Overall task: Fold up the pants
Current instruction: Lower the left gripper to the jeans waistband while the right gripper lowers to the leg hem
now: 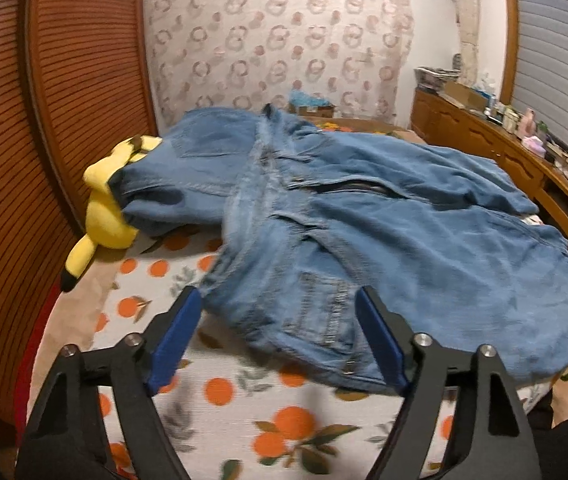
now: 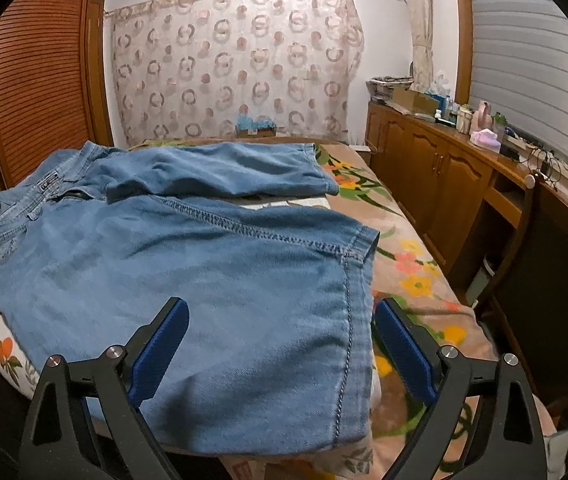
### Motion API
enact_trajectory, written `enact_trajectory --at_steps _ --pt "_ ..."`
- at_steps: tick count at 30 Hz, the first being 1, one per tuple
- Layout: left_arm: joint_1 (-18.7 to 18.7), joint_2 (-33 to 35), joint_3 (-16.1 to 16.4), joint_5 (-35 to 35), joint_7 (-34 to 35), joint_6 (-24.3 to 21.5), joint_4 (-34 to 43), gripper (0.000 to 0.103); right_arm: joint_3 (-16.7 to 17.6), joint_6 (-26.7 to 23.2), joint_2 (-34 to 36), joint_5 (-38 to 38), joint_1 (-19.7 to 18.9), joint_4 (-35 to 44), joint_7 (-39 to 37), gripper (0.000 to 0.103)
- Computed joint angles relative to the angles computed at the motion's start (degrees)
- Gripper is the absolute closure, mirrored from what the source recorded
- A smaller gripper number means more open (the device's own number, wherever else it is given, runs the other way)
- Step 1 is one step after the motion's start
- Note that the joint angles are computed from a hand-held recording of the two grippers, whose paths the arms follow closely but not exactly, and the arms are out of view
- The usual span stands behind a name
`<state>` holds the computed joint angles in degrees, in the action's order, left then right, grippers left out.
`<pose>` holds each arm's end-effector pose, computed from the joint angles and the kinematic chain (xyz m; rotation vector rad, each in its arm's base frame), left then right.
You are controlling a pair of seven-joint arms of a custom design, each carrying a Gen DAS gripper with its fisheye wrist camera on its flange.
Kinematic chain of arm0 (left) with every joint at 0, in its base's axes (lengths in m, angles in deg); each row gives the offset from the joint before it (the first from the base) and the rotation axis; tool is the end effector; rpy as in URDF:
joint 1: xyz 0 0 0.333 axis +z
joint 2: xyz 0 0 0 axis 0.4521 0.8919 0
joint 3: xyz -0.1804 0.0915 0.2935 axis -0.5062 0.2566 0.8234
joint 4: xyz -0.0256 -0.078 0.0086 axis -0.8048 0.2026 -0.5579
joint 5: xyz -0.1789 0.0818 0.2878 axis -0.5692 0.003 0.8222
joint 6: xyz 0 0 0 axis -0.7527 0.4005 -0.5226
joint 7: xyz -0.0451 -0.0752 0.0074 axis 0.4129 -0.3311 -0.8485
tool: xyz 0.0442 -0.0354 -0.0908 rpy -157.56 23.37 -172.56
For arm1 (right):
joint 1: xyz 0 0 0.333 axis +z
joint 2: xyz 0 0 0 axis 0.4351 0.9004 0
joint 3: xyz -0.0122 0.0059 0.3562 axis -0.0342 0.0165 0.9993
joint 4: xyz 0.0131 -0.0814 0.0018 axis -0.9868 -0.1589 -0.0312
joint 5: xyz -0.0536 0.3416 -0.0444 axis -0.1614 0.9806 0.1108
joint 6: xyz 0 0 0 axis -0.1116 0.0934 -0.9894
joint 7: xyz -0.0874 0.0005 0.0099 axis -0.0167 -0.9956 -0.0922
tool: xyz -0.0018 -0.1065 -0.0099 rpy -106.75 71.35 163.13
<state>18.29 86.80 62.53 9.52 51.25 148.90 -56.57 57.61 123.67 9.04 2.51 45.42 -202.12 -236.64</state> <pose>0.7569 -0.2501 0.3708 -1.2747 2.2085 -1.0192 0.5197 0.1938 0.4571 -1.1492 2.1005 -1.1959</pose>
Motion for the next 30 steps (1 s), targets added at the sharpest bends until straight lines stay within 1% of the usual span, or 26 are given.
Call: enact_trajectory --at_steps 2,4,8,10,13,18,21,24,28,30 --pt "-0.35 0.93 1.23 -0.03 -1.04 -0.99 1.66 0.033 -0.13 0.52 -0.50 0.16 -0.25 -0.60 -0.10 0.008" --pt "-1.15 2.16 3.14 0.17 -2.77 -2.41 3.92 0.038 -0.56 1.92 -1.13 -0.25 -1.09 -1.62 0.09 0.009" --pt "-2.04 4.88 5.19 1.01 -5.11 -5.77 8.68 0.040 -0.68 3.38 -1.96 0.37 -2.24 -2.84 -0.37 0.009" --pt "-2.31 5.51 5.77 1.51 -6.00 -6.57 9.61 0.040 -0.88 4.53 -2.29 0.74 -2.96 -3.18 -0.78 0.011" --pt "-2.49 6.40 5.94 2.11 -6.58 -7.60 11.03 0.040 -0.90 5.88 -2.76 2.12 -3.67 -3.70 -1.92 0.014" --pt "-2.74 7.57 6.15 2.85 -6.94 -9.41 13.07 0.040 -0.93 8.09 -4.10 3.10 -4.67 -5.20 -2.63 0.025" --pt "-3.21 9.01 6.64 3.30 -7.39 -11.34 15.53 0.040 -1.07 9.49 -3.86 2.92 -5.38 -4.89 -2.90 0.030" --pt "-2.80 9.76 5.77 2.98 -6.74 -11.92 16.53 0.040 -1.15 10.54 -3.52 3.37 -5.70 -4.56 -3.73 0.036" --pt "-1.76 10.53 3.96 1.68 -5.06 -12.49 17.45 0.041 -1.35 11.17 -3.32 4.01 -5.94 -4.36 -4.98 0.043" --pt "-1.41 10.81 3.42 0.99 -4.30 -12.69 17.85 0.041 -1.43 11.21 -3.30 5.21 -6.09 -4.39 -6.23 0.051"
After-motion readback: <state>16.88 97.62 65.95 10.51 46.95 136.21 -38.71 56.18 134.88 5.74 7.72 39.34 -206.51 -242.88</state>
